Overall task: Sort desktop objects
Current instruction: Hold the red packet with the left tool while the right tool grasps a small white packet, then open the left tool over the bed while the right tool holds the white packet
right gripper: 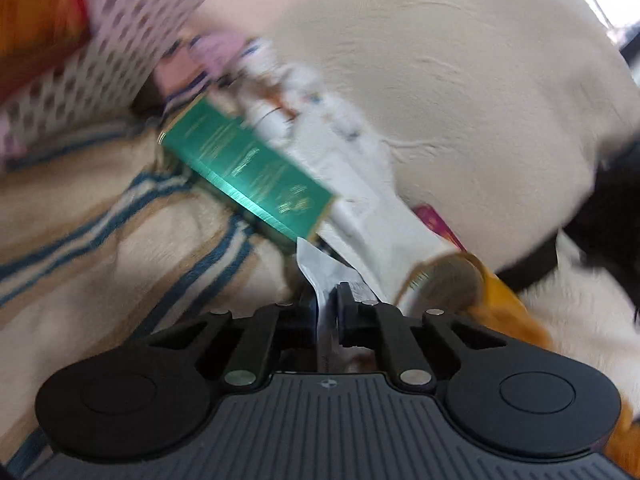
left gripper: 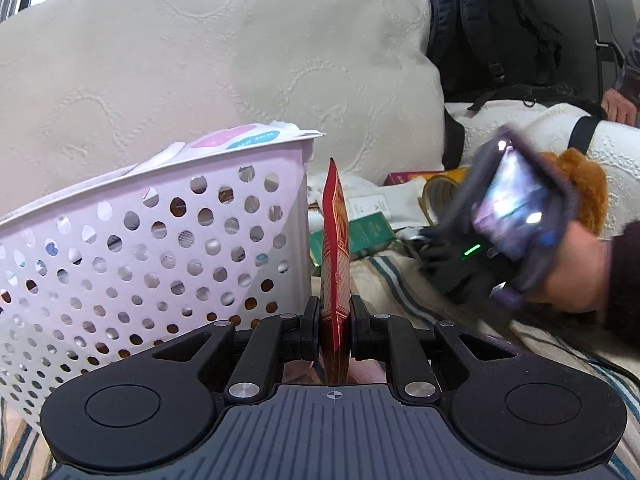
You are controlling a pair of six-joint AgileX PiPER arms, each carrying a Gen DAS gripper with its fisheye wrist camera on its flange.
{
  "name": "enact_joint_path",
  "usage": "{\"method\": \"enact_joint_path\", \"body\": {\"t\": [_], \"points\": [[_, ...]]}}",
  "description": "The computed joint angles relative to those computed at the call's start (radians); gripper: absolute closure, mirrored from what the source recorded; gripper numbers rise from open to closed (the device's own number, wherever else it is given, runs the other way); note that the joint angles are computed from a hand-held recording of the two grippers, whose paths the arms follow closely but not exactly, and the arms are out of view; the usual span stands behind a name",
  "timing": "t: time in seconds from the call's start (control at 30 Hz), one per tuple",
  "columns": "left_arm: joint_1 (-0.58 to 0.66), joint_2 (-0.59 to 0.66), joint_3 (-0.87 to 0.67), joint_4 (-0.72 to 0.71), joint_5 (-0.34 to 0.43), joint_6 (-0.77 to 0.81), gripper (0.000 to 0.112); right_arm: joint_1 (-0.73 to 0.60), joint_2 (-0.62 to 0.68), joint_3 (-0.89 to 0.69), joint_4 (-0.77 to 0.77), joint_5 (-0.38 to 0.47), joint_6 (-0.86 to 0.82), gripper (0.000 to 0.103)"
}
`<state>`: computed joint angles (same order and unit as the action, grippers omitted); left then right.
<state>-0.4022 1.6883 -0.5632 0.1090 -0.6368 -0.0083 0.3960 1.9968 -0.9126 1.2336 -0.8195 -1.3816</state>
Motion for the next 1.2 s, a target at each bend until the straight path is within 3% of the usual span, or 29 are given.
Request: {"method": "enact_joint_path", "body": {"t": [0.13, 0.43, 0.73, 0.83, 0.97, 1.13, 1.2], "points": [[-0.003, -0.004, -0.006, 0.005, 0.005, -0.016, 0.098, 0.024, -0.201, 0.216, -0.150, 0.037, 0.223, 0.096], [-0.069, -0.068, 0.022, -0.077, 0.031, 0.052, 0.098, -0.014, -0.639, 0.458, -0.321, 0.334, 0.652, 0.097], [-0.170, -0.199, 0.020, -0.280, 0.106, 0.236, 0.101, 0.104, -0.748, 0.441, -0.064, 0.305, 0.438, 0.097], [-0.196, -0.228, -0.008, -0.398, 0.170, 0.370, 0.101, 0.123, -0.780, 0.420, 0.023, 0.291, 0.335, 0.097], [-0.237, -0.224, 0.043, -0.552, 0.192, 0.507, 0.066, 0.160, -0.827, 0.452, 0.071, 0.265, 0.299, 0.097], [-0.288, -0.162, 0.061, -0.558, 0.217, 0.537, 0.058, 0.195, -0.849, 0.534, 0.016, 0.252, 0.421, 0.097], [-0.318, -0.172, 0.078, -0.547, 0.224, 0.528, 0.045, 0.222, -0.860, 0.560, 0.017, 0.231, 0.443, 0.097]]}}
